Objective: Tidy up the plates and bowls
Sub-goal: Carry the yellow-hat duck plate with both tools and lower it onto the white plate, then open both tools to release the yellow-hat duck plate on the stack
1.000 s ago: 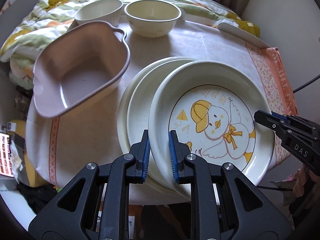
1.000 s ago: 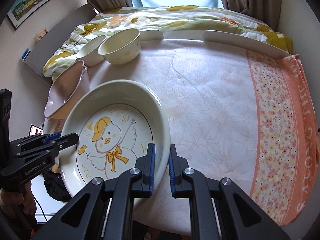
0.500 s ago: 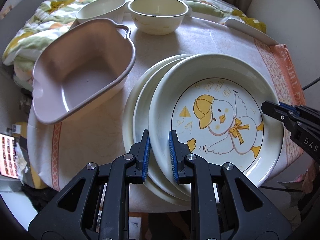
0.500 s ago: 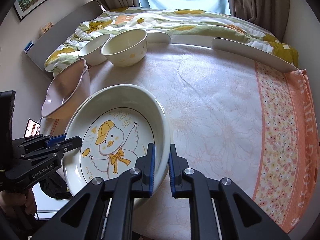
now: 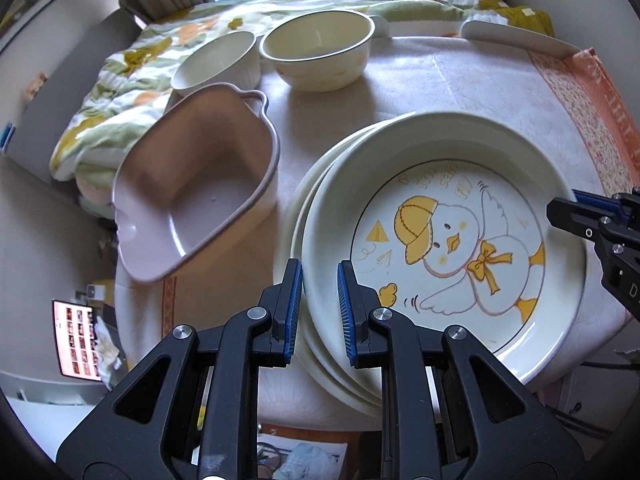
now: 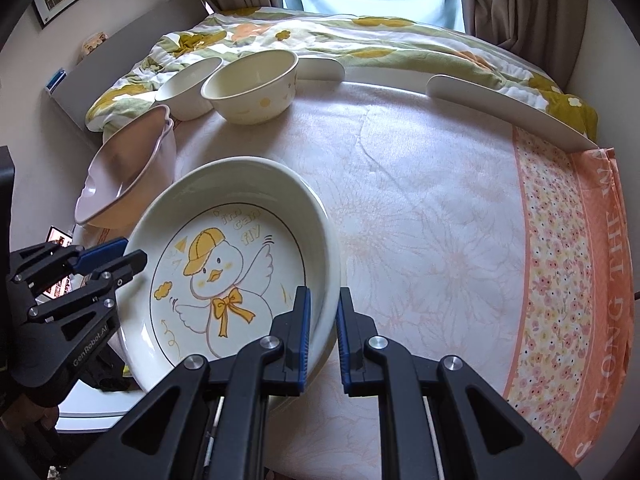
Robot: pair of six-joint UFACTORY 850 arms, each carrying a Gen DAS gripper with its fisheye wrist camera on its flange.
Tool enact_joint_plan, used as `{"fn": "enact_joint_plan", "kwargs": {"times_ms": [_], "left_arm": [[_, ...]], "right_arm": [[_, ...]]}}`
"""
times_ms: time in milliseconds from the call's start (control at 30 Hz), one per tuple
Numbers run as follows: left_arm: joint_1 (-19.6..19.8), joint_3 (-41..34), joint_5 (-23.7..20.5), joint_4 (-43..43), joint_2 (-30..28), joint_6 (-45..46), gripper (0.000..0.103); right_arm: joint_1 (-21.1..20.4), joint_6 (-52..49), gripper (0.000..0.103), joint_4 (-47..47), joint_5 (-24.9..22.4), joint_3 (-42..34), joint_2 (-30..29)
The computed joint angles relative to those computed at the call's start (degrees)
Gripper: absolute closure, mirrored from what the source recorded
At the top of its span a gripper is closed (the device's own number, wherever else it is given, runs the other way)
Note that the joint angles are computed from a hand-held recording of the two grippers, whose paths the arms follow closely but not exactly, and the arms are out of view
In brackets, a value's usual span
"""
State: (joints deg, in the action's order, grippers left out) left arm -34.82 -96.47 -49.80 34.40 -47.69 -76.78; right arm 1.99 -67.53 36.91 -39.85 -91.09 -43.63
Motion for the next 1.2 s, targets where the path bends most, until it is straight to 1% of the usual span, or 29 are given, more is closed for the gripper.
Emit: {"fn": "enact_joint_plan", "kwargs": {"times_ms": [67,167,333,400,467,567,633,667,700,733,767,800,867,933,1000,1033,1067,1133,1167,1200], "left_arm": [[0.20,0.22,-0.09,-0.15,0.17,0.02,0.087],[0.19,1.01,0.41,0.33,0.54,-0.57,0.087],[0.21,1.21,0.94,0.17,0.66,-0.68,0.087],[0.41,1.91,1.89,-0.46,1.38,-0.83,0.087],[0.45,3.65,2.89,0.39,3.33,-3.44,0.087],[0.17,7.83,3.64,4.88,8.13,-11.77,0.086],[0.04,10.64,2.50,7.56,11.58,-17.68,0.082],[-0.01,11.84,2.06,8.55,12.94,-20.04,0.063],[-0.05,13.36,1.53,9.90,14.58,-23.09,0.015],[-0.28,15.42,0.48,12.47,16.61,-27.82,0.000],[-0.69,17.46,-0.33,15.80,18.36,-32.58,0.000],[-0.65,19.24,-0.19,17.01,19.94,-34.95,0.000],[0.47,21.48,1.65,15.58,21.90,-35.01,0.000],[1.86,24.43,5.05,14.36,23.83,-35.69,0.000],[3.12,28.02,9.05,15.01,25.80,-38.47,0.000],[3.94,29.98,11.47,15.75,26.69,-40.23,0.000],[4.91,31.91,14.29,16.74,27.43,-42.17,0.000],[7.11,35.23,21.05,18.20,28.45,-45.39,0.000],[8.28,36.29,24.17,18.92,28.49,-46.51,0.002],[9.16,36.92,26.47,19.67,28.28,-47.31,0.006]], "right_arm": [[-0.01,-0.37,0.091,0.17,-0.16,0.08,0.06],[0.34,-0.96,0.091,-0.17,0.79,0.48,0.35],[0.20,-0.81,0.091,0.02,0.21,0.00,-0.04],[0.05,-0.96,0.091,0.58,-0.17,-0.07,0.05],[-0.42,-2.16,0.091,2.41,-1.18,-0.36,0.56],[-0.92,-3.86,0.091,4.28,-4.20,-1.93,1.08],[-1.10,-5.73,0.091,5.91,-7.00,-3.49,1.32],[-1.07,-6.47,0.090,6.55,-8.85,-4.54,1.26],[-1.07,-7.62,0.085,7.44,-10.80,-5.45,1.20],[-0.97,-9.16,0.063,8.67,-13.25,-6.67,0.98],[-0.90,-10.23,0.021,9.56,-14.63,-7.31,0.85],[-0.68,-11.42,0.001,10.76,-16.12,-8.06,0.65],[0.17,-12.22,0.000,11.52,-18.38,-10.05,-0.04],[1.87,-10.05,0.000,9.54,-19.97,-13.32,-1.62],[3.61,-7.75,0.000,6.64,-21.08,-16.22,-3.23],[4.72,-6.64,0.000,4.88,-21.07,-17.37,-3.90],[5.84,-6.00,0.000,3.57,-20.05,-17.66,-4.15],[7.74,-5.43,0.000,2.40,-16.43,-17.00,-4.12],[8.78,-4.05,0.000,1.07,-16.10,-17.73,-4.82],[9.75,-2.16,0.000,-0.42,-17.02,-19.17,-6.00]]}}
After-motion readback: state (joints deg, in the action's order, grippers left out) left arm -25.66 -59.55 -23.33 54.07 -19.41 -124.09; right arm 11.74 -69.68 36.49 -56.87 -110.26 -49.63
